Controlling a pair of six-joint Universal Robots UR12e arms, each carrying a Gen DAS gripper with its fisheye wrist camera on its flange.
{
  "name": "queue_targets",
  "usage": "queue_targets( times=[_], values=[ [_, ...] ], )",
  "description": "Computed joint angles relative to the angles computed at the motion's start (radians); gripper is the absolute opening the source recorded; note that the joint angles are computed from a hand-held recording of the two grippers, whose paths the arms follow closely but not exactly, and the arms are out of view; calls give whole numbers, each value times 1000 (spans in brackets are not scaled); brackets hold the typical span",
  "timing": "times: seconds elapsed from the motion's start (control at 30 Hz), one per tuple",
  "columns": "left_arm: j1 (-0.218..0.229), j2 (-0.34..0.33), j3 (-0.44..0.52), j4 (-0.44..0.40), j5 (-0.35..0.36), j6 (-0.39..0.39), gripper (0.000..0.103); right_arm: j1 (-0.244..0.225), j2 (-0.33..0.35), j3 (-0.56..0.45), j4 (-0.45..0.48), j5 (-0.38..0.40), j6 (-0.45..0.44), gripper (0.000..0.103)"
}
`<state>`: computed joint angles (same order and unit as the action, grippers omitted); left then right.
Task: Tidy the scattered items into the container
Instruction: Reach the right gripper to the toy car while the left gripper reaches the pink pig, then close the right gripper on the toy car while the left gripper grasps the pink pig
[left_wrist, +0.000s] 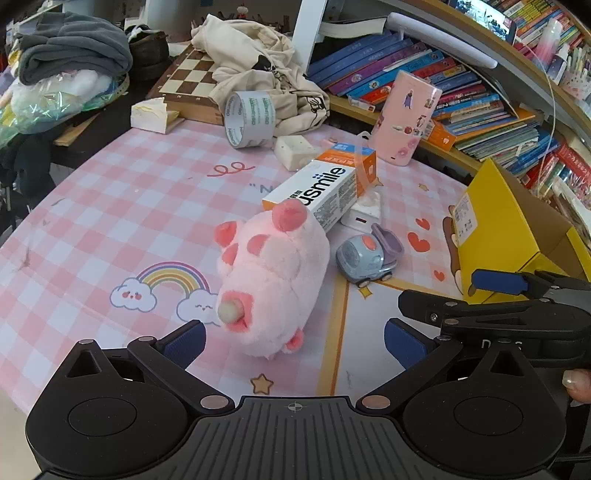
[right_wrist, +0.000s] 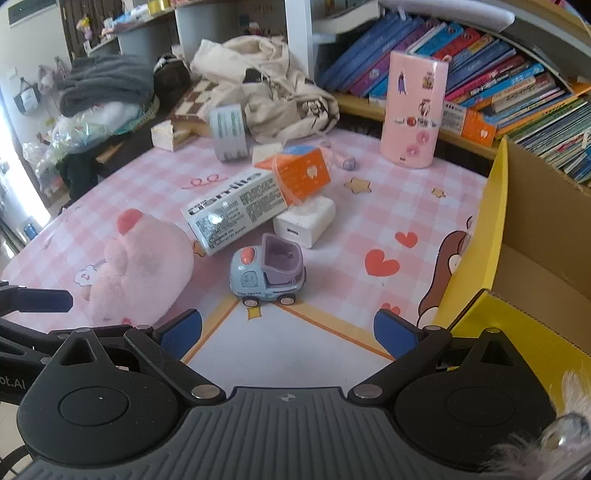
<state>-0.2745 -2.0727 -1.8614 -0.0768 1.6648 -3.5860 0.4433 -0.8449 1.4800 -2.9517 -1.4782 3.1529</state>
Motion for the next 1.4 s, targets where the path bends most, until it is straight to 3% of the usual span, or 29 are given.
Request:
queue_targets(
  times=[0.23, 0.33, 0.43, 0.5, 0.6, 0.87, 1.0, 1.13, 1.4],
  values=[
    [8, -22, 13, 23, -6, 42, 101, 1, 18, -34, 62, -4, 33, 100],
    [10, -30, 20, 26, -10, 66, 95, -1, 21, -39, 84, -3, 48, 96],
    [11, -36, 30, 8, 3, 80, 83, -3, 23, -43, 94, 6, 59, 93],
    [16, -37, 34, -18, 16, 66, 61, -4, 25, -46, 97, 19, 60, 93],
    [25, -32, 26, -17, 32, 31, 58, 0, 30, -50, 104, 41, 15, 93],
    [42, -17, 5, -19, 40, -13, 57, 24, 80, -112, 49, -20, -67, 93],
    [41, -16, 5, -25, 39, -2, 58, 25, 109, -165, 89, -28, -55, 83],
    [44, -18, 6, -24, 30, -16, 61, 25, 126, -203, 148, -34, -47, 63],
    [44, -32, 24, -54, 28, 18, 63, 14, 112, -185, 165, 18, -29, 62]
  ],
)
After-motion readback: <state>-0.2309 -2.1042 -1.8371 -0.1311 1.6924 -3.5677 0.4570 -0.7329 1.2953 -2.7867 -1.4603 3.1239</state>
